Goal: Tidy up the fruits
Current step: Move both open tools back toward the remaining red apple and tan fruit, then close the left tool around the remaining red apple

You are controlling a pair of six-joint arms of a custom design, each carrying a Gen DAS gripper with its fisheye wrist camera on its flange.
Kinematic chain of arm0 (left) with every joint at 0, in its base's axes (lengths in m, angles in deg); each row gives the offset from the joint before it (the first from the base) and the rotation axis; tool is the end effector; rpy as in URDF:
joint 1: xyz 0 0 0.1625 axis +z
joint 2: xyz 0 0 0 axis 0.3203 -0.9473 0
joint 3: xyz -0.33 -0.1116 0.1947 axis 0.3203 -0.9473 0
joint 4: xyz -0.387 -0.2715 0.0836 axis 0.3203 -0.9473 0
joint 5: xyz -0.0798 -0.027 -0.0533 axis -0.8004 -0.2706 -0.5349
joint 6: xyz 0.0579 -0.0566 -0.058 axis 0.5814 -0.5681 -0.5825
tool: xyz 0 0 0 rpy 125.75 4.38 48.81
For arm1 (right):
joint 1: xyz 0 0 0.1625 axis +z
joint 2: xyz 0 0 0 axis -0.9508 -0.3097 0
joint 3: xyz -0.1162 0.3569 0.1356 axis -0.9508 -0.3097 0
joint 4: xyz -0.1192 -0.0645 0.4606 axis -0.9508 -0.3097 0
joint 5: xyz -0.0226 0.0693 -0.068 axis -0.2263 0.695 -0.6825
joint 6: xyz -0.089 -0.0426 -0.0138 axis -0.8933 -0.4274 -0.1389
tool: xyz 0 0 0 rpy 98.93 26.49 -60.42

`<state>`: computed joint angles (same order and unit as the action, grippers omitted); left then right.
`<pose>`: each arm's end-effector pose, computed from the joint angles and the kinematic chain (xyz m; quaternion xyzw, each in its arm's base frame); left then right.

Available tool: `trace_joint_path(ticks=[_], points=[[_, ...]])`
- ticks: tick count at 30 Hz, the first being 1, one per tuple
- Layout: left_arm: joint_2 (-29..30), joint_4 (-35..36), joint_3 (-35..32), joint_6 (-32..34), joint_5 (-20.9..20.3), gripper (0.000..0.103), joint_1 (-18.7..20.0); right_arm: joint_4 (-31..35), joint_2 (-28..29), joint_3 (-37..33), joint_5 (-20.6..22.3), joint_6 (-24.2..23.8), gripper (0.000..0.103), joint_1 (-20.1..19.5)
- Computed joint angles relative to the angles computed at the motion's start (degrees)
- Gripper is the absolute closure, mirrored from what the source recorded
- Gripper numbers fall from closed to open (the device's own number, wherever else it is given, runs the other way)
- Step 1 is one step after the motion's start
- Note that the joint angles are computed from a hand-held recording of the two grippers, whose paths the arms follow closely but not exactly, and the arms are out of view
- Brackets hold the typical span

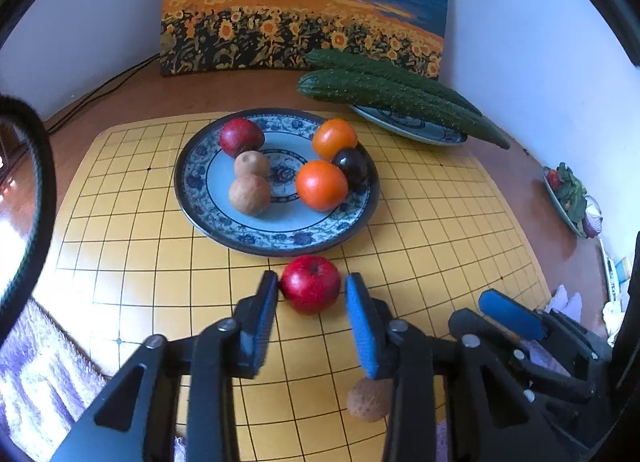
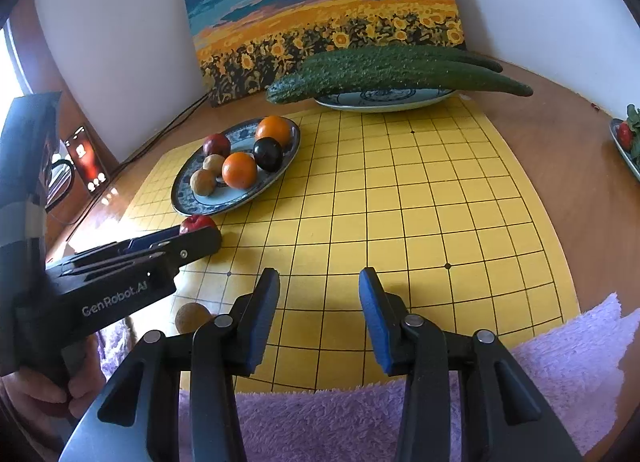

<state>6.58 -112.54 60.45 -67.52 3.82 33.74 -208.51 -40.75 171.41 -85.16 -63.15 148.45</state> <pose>-0.2813 -0.7096 -0.1083 0.0575 0.8989 -0.3053 0.3089 -0.0441 -0.7088 0.2042 0.2310 -0.9246 0.2382 0.1872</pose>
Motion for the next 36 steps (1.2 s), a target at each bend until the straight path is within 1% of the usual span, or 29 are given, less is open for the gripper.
trace_joint_path(ticks=[9, 14, 20, 24, 30, 36], points=[[-0.66, -1.64, 1.11, 1.43, -0.64, 0.070, -0.12, 0.33, 0.01, 0.27, -0.24, -0.15, 0.060, 0.18], [-2.21, -2.63, 3.38, 0.35, -0.72, 0.070, -0.43, 0.38, -0.23, 0.71, 0.04, -0.47, 0.060, 0.44], [-4.56, -3.66, 6.86, -1.05, 1.71, 0.070, -1.13, 0.11, -0.82, 1.81, -0.14, -1.08, 0.060, 0.96], [-6.05, -4.27, 8.91, -2.32, 2.49, 0.070, -1.14, 0.07, -1.16, 2.57, -0.26, -1.55, 0.060, 1.32], [-7.42, -4.50, 10.80, -3.85, 2.39, 0.070, -0.82, 0.27, -2.06, 4.26, 0.34, -2.20, 0.060, 1.74], [-8.43, -5.63, 12.31, -4.19, 2.42, 0.070, -0.79, 0.08, -2.88, 6.19, 1.00, -4.38, 0.060, 2.42]])
